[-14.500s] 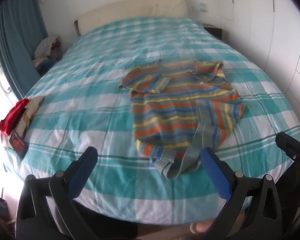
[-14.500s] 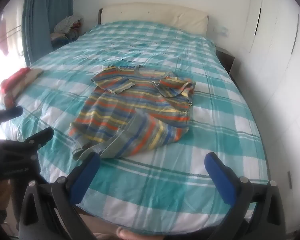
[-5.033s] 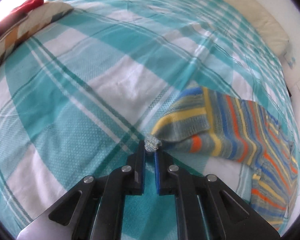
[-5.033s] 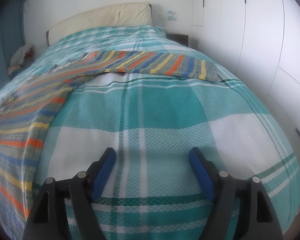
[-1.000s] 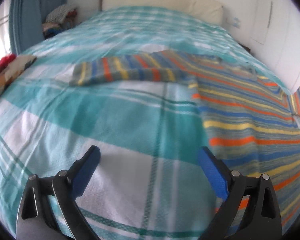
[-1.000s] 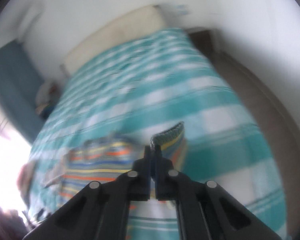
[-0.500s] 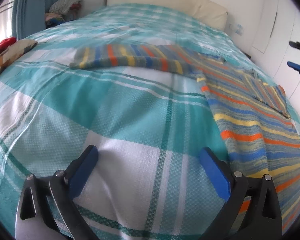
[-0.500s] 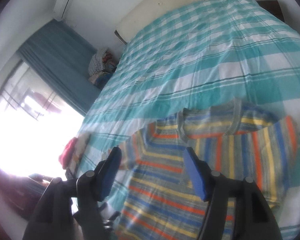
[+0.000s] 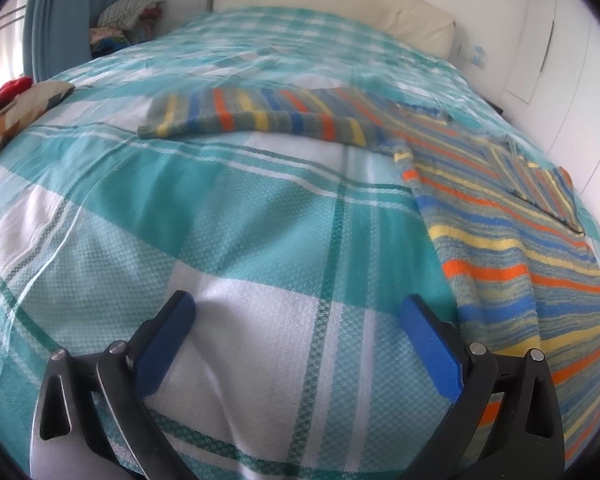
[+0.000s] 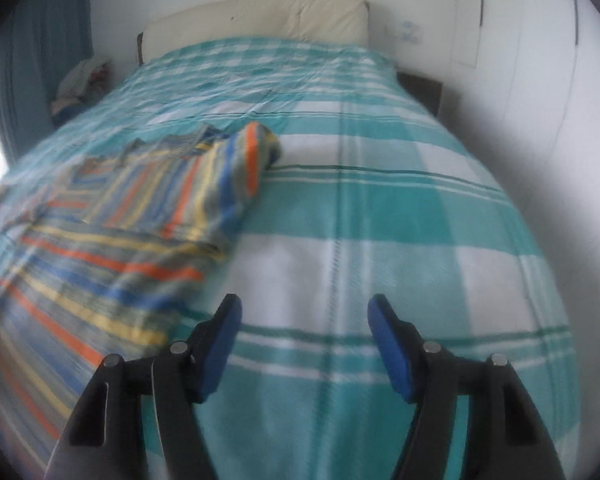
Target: Fold small clothes
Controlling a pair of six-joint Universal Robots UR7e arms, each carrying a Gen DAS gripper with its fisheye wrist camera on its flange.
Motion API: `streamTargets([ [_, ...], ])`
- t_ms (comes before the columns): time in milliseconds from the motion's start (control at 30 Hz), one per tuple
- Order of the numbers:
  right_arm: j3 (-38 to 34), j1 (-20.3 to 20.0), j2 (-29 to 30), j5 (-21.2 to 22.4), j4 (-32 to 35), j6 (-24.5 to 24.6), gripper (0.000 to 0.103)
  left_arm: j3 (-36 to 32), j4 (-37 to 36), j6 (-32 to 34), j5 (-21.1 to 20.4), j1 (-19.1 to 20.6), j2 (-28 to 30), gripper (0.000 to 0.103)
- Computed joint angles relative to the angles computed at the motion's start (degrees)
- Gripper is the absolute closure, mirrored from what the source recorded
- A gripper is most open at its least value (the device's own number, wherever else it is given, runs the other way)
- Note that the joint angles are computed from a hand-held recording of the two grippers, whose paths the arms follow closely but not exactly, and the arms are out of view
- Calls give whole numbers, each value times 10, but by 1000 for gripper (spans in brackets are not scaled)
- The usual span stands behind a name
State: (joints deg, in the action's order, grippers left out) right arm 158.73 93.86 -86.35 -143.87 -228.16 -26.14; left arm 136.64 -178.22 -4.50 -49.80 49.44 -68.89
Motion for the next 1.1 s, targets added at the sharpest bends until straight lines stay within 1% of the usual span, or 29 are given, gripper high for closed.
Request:
streamTargets([
  [33, 15, -26, 12, 7, -36, -10, 21, 0, 1, 0, 1, 0, 0, 1],
  [67, 30, -59, 0, 38, -48, 5, 13, 0, 1, 0, 1, 0, 0, 1],
  [100, 36, -81, -20, 63, -36, 23, 10, 0, 0, 0, 1, 0, 0, 1],
  [133, 31, -82, -43, 64, -1, 34, 7, -1, 1, 0, 2, 0, 1, 1],
  [167, 26, -78, -43, 49, 10, 37, 4, -1, 1, 1, 4, 0, 1, 1],
  [267, 4, -57, 17, -1, -34, 16, 1, 0, 4, -2, 13, -4, 3, 1],
  [400, -3, -62, 20, 1, -29, 15, 1, -2, 11, -3, 22, -6, 5, 1],
  [667, 2, -59, 30, -3, -45, 12, 1, -4, 15, -3, 21, -5, 5, 0],
  [1100, 6, -61, 28, 4, -50, 13, 1, -4, 16, -3, 28, -7, 8, 0],
])
